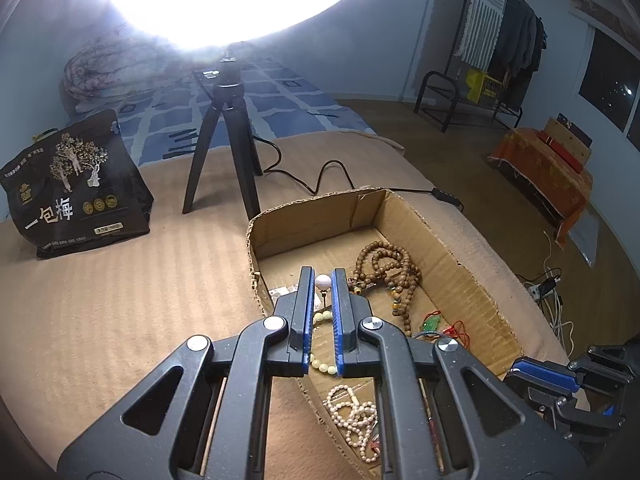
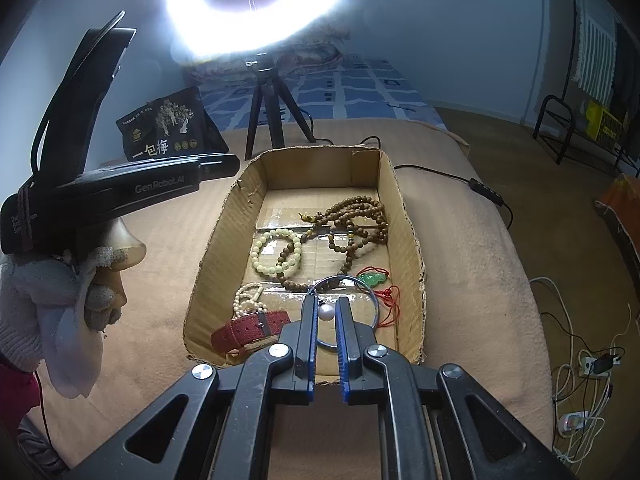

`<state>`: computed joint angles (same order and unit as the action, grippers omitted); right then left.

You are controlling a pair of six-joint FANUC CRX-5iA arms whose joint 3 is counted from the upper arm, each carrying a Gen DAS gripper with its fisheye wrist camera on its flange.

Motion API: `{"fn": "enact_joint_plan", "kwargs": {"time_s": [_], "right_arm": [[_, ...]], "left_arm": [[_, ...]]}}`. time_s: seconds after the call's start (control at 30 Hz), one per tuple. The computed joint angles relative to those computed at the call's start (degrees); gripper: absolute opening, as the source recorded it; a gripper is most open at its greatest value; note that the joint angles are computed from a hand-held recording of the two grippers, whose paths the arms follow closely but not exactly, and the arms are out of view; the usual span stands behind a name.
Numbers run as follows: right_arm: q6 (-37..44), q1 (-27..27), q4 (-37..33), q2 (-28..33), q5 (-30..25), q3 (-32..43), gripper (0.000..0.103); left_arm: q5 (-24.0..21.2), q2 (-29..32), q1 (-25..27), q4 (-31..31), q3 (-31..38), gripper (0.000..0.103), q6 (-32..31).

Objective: Organize jewelry

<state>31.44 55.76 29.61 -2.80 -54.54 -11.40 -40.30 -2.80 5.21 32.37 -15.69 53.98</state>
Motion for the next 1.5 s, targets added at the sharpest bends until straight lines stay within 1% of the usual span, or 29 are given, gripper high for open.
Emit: {"fn": "enact_joint_plan", "kwargs": {"time_s": [0.37,0.53,0.63,0.67,0.7,0.73,0.77,0.8,0.93,1.0,1.07,1.13,1.2,1.5], "right_arm": [[-0.42,-0.02,0.59,0.08,-0.15,-0.08,0.007],[-0.89,0.09,1.20,0.04,-0.17,-0.25,0.016],[-1.21,0.35,1.93,0.15,-0.60,-0.24,0.026],[-1.40,0.53,2.40,0.21,-0.85,-0.28,0.031],[-1.50,0.73,2.78,0.30,-1.13,-0.27,0.036],[-1.54,0.86,3.04,0.38,-1.37,-0.26,0.041],[-1.89,1.05,3.51,0.41,-1.62,-0.36,0.052],[-2.28,1.20,4.01,0.42,-1.74,-0.47,0.061],[-3.22,1.75,5.90,0.60,-2.57,-0.60,0.074],[-3.92,2.05,6.93,0.81,-3.27,-0.62,0.086],[-4.48,2.42,8.07,1.06,-4.07,-0.65,0.090],[-4.64,2.86,9.05,1.37,-5.07,-0.49,0.091],[-4.92,3.27,9.68,1.47,-5.78,-0.43,0.093],[-6.21,4.29,11.39,1.30,-6.88,-0.40,0.094]], "left_arm": [[0.06,0.63,-1.18,-0.76,0.64,0.006,0.12],[0.34,0.49,-1.30,-1.33,0.75,0.006,0.62],[0.36,0.36,-1.26,-1.99,1.00,0.007,1.09],[0.30,0.34,-1.23,-2.12,1.07,0.015,1.11],[0.35,0.25,-1.21,-2.23,1.07,0.036,1.18],[0.93,-0.02,-1.21,-2.40,0.86,0.048,1.52],[1.86,-0.44,-1.25,-2.17,0.33,0.062,1.59],[2.67,-0.80,-1.22,-1.77,-0.17,0.062,1.38],[2.38,-0.75,-0.93,-2.80,0.41,0.063,2.60],[2.27,-0.89,-0.85,-3.02,0.43,0.063,2.93],[2.12,-0.97,-0.67,-3.61,0.63,0.063,3.35],[2.00,-1.17,-0.58,-4.06,0.70,0.064,3.85],[2.14,-1.57,-0.41,-4.04,0.44,0.067,4.00],[1.66,-3.30,0.50,-3.98,0.01,0.068,3.83]]}}
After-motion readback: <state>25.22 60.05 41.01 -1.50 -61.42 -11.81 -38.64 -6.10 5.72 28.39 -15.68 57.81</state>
